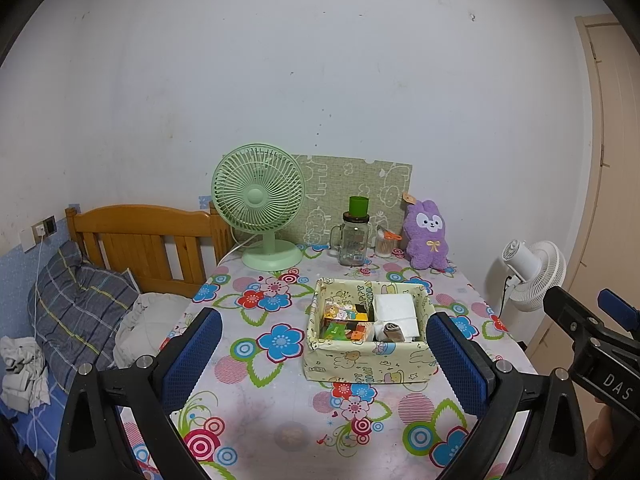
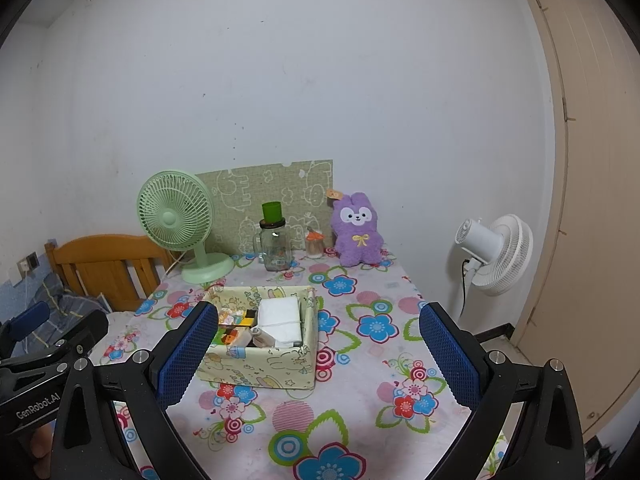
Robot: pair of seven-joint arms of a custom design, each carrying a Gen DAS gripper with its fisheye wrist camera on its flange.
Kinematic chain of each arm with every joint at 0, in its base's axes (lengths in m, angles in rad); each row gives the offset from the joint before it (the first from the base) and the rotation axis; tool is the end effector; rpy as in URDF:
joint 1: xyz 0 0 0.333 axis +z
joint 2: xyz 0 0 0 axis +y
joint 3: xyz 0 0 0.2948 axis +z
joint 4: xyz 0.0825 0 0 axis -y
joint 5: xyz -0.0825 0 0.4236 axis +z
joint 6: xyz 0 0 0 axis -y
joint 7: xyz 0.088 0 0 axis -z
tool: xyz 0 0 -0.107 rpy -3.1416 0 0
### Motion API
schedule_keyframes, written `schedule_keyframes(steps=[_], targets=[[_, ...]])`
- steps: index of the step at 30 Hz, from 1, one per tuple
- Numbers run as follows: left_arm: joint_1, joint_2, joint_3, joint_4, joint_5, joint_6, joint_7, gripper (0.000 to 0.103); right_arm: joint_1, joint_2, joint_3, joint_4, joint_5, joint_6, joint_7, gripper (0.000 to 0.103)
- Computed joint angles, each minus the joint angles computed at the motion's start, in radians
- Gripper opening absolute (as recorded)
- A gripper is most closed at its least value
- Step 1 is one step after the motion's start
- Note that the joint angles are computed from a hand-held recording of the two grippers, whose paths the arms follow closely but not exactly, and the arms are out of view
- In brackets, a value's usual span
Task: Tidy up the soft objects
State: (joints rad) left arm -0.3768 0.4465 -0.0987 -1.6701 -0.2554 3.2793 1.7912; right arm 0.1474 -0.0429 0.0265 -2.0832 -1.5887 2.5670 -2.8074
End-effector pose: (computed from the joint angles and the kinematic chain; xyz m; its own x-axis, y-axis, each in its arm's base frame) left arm 0.6730 -0.3040 0.4496 -0.4079 -0.9111 0.0586 -0.3877 0.1147 -0.9146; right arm 0.5956 0.1207 0.4504 -0.4526 -0.8905 -0.0466 -0.3111 0.2066 -0.9277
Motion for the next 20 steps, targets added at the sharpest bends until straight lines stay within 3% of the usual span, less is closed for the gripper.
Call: schedule_keyframes(steps=[13,20], targets=[[0.004,0.000,-0.004,-0.001,0.003,0.001,-0.001,0.103,0.001,-0.004,0.001,-0.002,0.000,-0.001,-0.001,0.102],[0.031,0.006,-0.037,0.010,0.009,-0.014,0.004,0.103,0.002,0.001,0.002,0.001,0.024,-0.009,-0.015,0.102]])
